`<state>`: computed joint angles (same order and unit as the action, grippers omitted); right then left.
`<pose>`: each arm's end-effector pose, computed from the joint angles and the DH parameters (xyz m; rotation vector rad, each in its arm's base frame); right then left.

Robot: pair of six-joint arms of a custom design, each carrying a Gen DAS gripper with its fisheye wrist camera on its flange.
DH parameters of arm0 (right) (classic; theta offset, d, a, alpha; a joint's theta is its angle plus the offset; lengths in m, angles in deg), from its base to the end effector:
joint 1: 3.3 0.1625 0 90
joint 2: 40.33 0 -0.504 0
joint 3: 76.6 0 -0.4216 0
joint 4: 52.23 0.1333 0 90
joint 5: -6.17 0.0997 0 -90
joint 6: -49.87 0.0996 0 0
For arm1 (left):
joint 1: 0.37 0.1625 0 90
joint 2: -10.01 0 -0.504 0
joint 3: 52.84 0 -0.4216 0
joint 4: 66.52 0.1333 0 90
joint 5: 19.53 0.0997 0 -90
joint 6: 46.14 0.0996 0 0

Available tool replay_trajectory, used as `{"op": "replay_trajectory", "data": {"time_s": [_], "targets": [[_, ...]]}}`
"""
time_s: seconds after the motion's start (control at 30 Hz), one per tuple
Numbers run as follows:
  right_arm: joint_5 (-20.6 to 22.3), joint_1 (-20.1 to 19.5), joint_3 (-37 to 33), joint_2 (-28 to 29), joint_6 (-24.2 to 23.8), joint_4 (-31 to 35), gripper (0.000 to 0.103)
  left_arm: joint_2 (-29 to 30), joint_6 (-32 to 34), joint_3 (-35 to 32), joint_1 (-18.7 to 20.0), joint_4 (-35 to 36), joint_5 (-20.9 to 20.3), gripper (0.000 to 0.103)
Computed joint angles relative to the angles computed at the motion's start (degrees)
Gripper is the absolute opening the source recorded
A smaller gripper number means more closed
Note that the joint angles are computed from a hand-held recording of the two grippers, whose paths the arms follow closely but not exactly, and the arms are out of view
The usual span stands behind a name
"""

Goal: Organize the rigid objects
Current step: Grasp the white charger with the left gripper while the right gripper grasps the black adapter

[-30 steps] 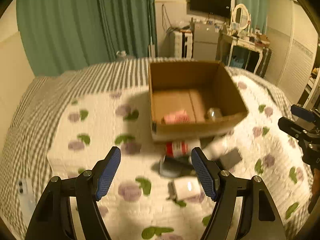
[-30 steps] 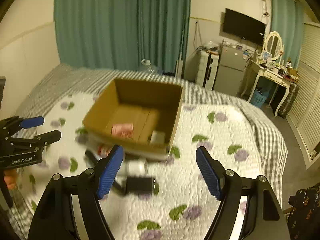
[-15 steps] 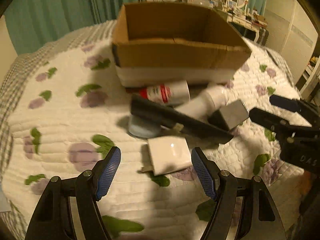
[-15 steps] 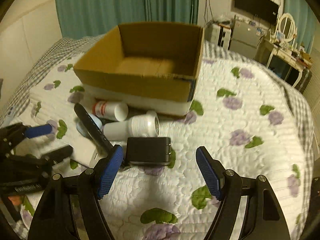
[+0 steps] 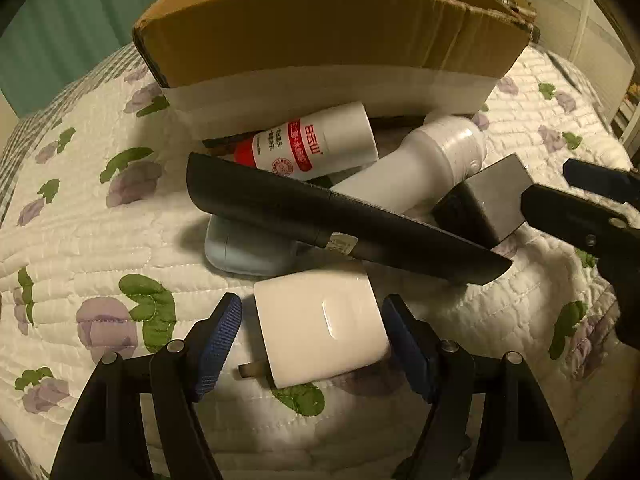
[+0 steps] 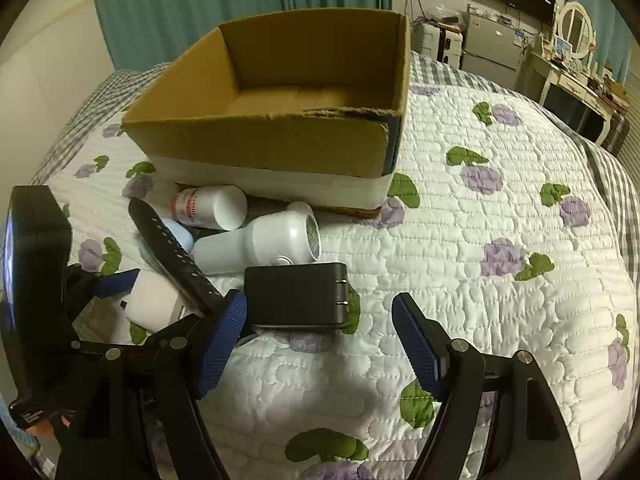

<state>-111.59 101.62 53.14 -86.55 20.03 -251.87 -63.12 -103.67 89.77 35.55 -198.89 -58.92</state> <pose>0.2191 -0.4846 0.0722 0.8395 -2.4243 0.5070 -0.1633 -0.3780 0.1483 0.1856 2.2209 -0.5659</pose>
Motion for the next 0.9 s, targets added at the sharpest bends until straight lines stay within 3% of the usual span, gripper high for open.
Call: {"op": "replay_trajectory", "data": {"time_s": [0.07,0.13,0.33,0.57,0.9], "targets": [[-0.17,-0.17,-0.11,0.01,0.49,-0.05,0.075,-0.85,0.03,0.67,-0.50,-0.99,-0.12,0.072],[-0.24,-0.26,-0.15,0.06,0.70,-0.21,0.075,-2.32,1.01,1.40,-0.87,-2.50,-1.04,0.057],[-0.22,-0.49,-0.53,0.53,0.68,-0.13,0.075,-6.19,-0.31,2.63,-2.09,-1.83,-2.68,0.055],[1.07,-0.46,-2.23,1.77,0.37,2.11,0.075,-12.23,-1.27,2.56,-3.42,0.02,-1.76,0.053],[-3.88,0.14,-6.04,5.69,-0.17,5.98,0.075,-14.95,-1.83,1.05,-3.91,2.55,0.31,0.053]]}}
